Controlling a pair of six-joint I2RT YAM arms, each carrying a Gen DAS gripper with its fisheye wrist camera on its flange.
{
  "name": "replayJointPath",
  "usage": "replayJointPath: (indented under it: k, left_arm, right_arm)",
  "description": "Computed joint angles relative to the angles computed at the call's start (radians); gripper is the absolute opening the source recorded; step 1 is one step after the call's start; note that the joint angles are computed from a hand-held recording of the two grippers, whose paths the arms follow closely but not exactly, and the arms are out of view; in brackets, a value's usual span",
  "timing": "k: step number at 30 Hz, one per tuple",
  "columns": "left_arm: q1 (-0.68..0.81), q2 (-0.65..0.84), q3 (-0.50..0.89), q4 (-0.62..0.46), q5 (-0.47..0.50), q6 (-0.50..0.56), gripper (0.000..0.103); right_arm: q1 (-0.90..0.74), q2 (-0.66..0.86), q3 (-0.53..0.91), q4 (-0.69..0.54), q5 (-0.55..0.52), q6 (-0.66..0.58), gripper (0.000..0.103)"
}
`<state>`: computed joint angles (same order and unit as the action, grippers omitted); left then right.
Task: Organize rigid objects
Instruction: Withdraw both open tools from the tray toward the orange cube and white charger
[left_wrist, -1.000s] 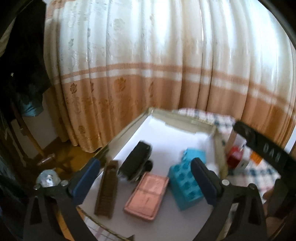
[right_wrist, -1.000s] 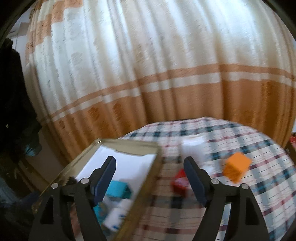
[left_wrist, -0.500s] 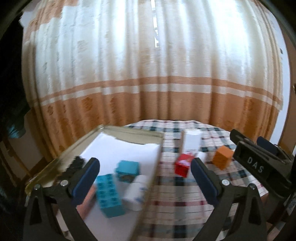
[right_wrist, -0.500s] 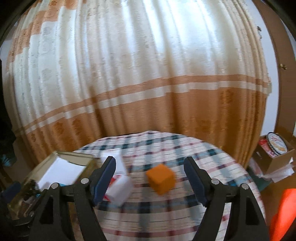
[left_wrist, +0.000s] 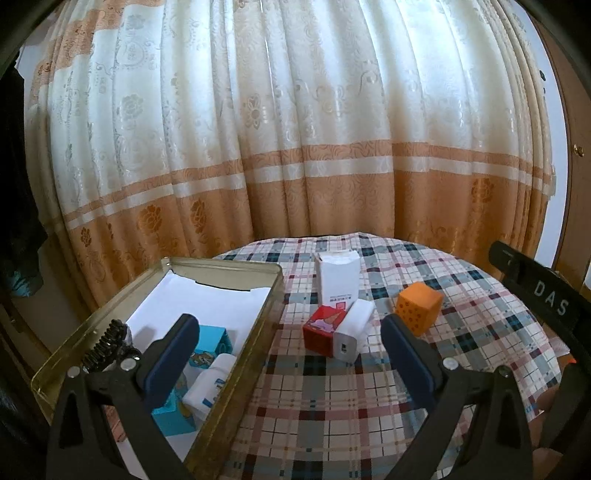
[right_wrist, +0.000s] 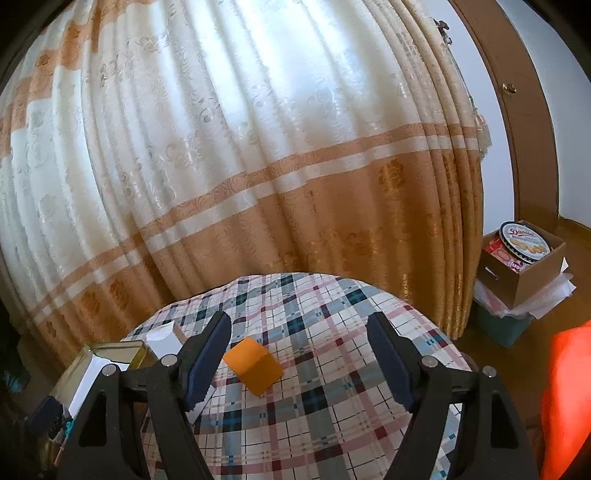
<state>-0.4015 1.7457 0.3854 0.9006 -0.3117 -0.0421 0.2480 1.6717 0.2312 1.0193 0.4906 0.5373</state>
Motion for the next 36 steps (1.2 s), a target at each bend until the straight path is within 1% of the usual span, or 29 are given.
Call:
replayJointPath:
  k: [4,7,9,14,17,20,22,24,27,28,30,32,36]
  left_arm:
    - [0.0,0.002,0.001,-0.001,0.005,-0.004,0.101]
    - [-0.001,-0.001,-0.001,-0.007,0.008,-0.005,0.101]
    - [0.001,-0.004,-0.001,-0.016,0.012,-0.009,0.101]
    - [0.004,-0.003,0.01,-0.039,0.015,-0.019,0.102]
    - [0.003,-0.003,0.018,-0.057,0.013,-0.023,0.102]
    - [0.013,-0.014,0.024,-0.092,0.05,-0.028,0.102]
    - [0.025,-0.028,0.027,-0.139,0.084,-0.033,0.102]
    - [0.031,-0.042,0.021,-0.169,0.078,-0.045,0.102]
    - [0.041,-0.057,-0.004,-0.166,0.062,-0.056,0.102]
    - [0.048,-0.066,-0.012,-0.162,0.073,-0.055,0.102]
    - [0.052,-0.078,-0.038,-0.128,0.069,-0.054,0.102]
    - [0.052,-0.084,-0.047,-0.12,0.058,-0.053,0.102]
    - [0.083,-0.077,-0.02,-0.176,0.084,-0.063,0.102]
  right_arm:
    - [0.031,-0.003,0.011,-0.018,0.043,-0.021,0.079]
    - [0.049,-0.001,0.015,-0.021,0.071,-0.036,0.085]
    - [0.056,0.001,0.017,-0.021,0.083,-0.041,0.086]
    - [0.048,-0.007,0.025,-0.055,0.074,-0.035,0.086]
    - [0.049,-0.005,0.022,-0.048,0.075,-0.036,0.086]
    - [0.045,-0.005,0.021,-0.05,0.067,-0.033,0.086]
    - [0.024,-0.015,0.028,-0.086,0.032,-0.011,0.086]
    - [-0.003,-0.021,0.031,-0.11,0.0,0.018,0.086]
    - [-0.048,-0.019,0.039,-0.14,-0.075,0.039,0.086]
    - [-0.062,-0.017,0.055,-0.172,-0.111,0.037,0.086]
    - [-0.08,0.0,0.087,-0.21,-0.162,0.027,0.086]
    - [-0.087,0.023,0.136,-0.279,-0.2,0.01,0.086]
    - [-0.09,0.108,0.274,-0.408,-0.306,-0.067,0.086]
